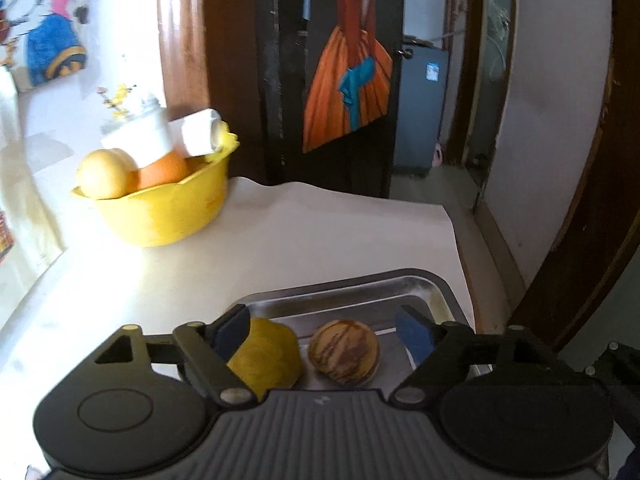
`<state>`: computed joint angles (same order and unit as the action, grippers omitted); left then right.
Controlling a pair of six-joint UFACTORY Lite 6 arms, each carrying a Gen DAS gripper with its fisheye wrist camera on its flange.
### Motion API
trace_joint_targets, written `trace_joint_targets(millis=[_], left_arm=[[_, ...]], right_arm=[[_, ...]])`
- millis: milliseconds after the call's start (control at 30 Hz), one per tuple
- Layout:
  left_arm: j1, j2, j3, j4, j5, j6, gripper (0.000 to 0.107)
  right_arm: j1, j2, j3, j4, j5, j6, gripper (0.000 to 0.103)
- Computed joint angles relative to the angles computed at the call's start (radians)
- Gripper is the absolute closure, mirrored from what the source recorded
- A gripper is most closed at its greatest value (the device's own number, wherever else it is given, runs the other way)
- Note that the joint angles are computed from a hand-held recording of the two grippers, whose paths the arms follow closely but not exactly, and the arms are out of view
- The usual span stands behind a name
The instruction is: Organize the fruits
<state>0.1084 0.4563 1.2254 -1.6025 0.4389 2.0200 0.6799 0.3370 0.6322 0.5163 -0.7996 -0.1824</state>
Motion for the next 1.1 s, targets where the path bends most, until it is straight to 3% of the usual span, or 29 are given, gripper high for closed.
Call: trace_joint_targets(millis=[167,267,667,1100], left_arm=[[0.077,-0.089,-0.062,0.008,0.042,-0.027,0.008],[0.129,-0.131,-0.096,0.007,0.069,-0.026,0.005],[0.367,-0.273,-0.237,0.062,0.214,-0.022,0.005],[0.710,-0.347,-0.366,0.146,0.463,0.014,0.004]], right_arm=[[0.054,-0.027,-0.004,0.109,-0.017,-0.023,0.009],[0.093,-0.058,-0.018,0.171,-0.030,-0.035,0.005],[0.315,-0.150,-0.024,0.502,-0.078,-0.183,0.001],[0.587,-0.161,0.052,0.839,-0.222,-0.367,0.001]])
